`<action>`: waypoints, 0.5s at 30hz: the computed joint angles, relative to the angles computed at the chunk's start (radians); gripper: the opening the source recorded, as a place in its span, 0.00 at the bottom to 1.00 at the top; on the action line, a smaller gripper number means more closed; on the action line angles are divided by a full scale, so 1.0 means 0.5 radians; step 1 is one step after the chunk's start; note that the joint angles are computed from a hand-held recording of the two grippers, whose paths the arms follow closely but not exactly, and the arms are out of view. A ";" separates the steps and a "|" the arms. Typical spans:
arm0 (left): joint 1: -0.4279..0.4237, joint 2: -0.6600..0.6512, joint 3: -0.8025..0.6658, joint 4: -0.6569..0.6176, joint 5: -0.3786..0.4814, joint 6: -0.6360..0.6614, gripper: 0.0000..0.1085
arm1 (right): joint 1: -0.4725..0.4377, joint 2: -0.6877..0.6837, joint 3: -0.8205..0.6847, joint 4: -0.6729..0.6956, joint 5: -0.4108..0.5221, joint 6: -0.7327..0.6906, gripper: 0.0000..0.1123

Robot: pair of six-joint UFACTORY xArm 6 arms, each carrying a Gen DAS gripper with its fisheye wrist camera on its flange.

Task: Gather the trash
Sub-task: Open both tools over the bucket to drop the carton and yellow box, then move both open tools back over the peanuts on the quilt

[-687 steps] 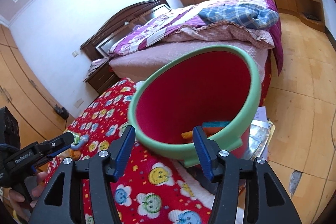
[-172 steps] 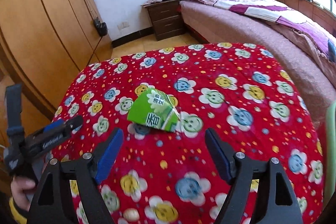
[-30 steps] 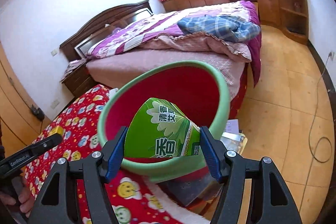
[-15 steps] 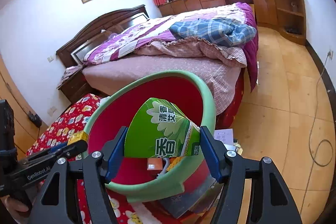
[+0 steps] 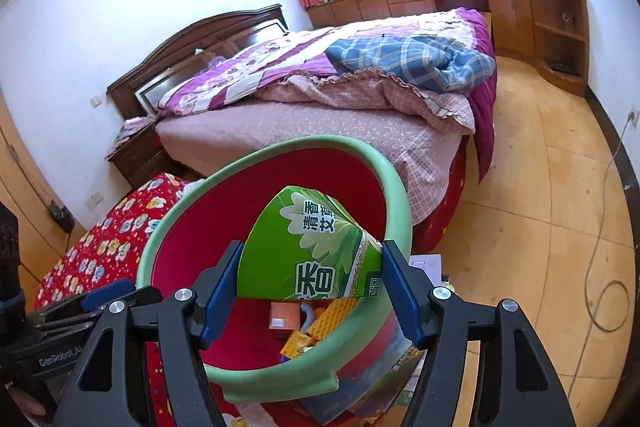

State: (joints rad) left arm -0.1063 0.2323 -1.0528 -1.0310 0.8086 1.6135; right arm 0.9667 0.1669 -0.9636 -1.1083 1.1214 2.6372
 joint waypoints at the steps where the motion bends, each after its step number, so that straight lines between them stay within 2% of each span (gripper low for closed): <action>1: 0.006 -0.007 0.004 0.002 0.008 -0.001 0.58 | -0.003 -0.005 0.005 -0.007 -0.011 0.002 0.62; 4: 0.028 -0.030 0.014 0.003 0.033 -0.001 0.58 | -0.008 0.001 -0.007 -0.004 -0.021 -0.057 0.62; 7: 0.055 -0.058 0.027 0.013 0.054 -0.002 0.58 | -0.004 0.016 -0.029 -0.011 -0.017 -0.074 0.68; 15: 0.144 -0.116 0.046 -0.002 0.070 -0.007 0.58 | 0.069 0.052 -0.129 0.034 0.078 -0.134 0.68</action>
State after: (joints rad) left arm -0.0341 0.1744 -1.0298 -1.0318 0.8437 1.6101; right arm 1.0011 0.1928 -1.0279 -1.0912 1.1604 2.5701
